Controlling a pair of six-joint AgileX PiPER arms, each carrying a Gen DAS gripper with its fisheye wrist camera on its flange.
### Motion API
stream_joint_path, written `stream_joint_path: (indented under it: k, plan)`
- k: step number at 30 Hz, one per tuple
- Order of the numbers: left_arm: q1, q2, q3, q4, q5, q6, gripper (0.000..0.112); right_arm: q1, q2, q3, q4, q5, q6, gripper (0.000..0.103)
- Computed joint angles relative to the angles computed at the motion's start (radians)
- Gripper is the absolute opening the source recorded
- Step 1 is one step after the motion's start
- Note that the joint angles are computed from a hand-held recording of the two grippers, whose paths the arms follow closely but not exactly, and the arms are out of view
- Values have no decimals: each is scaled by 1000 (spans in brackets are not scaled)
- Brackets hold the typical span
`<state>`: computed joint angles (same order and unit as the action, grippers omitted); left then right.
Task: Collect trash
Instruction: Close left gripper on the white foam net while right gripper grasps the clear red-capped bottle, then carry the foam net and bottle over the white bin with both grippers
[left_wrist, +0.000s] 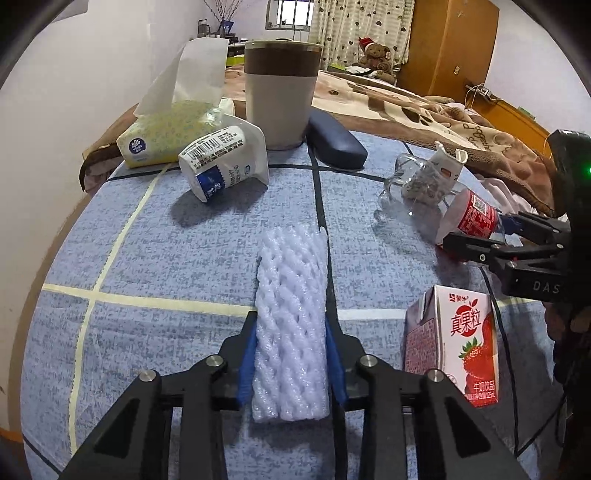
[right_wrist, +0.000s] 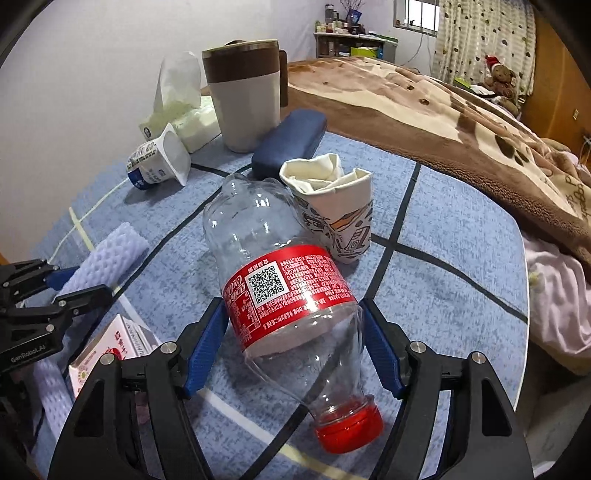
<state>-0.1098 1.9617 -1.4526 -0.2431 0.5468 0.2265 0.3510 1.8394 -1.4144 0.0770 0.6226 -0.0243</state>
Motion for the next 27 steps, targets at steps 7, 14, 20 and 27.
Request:
stream_joint_path:
  k: [7,14,20,27]
  plan:
    - [-3,-46,56,-33,-47,2,31,4,-52,83,11,-59,23,72]
    - [-20,-122,125,-39,-73,-6,31,-4,-116,159,69,-110,14,72]
    - [-44,-219,190,-28,-91,-23,31,-3,-184,221,62,-138,51,72]
    - [-97,-325,254,26,-104,-83,31,14,-285,303,-16,-163,144,72]
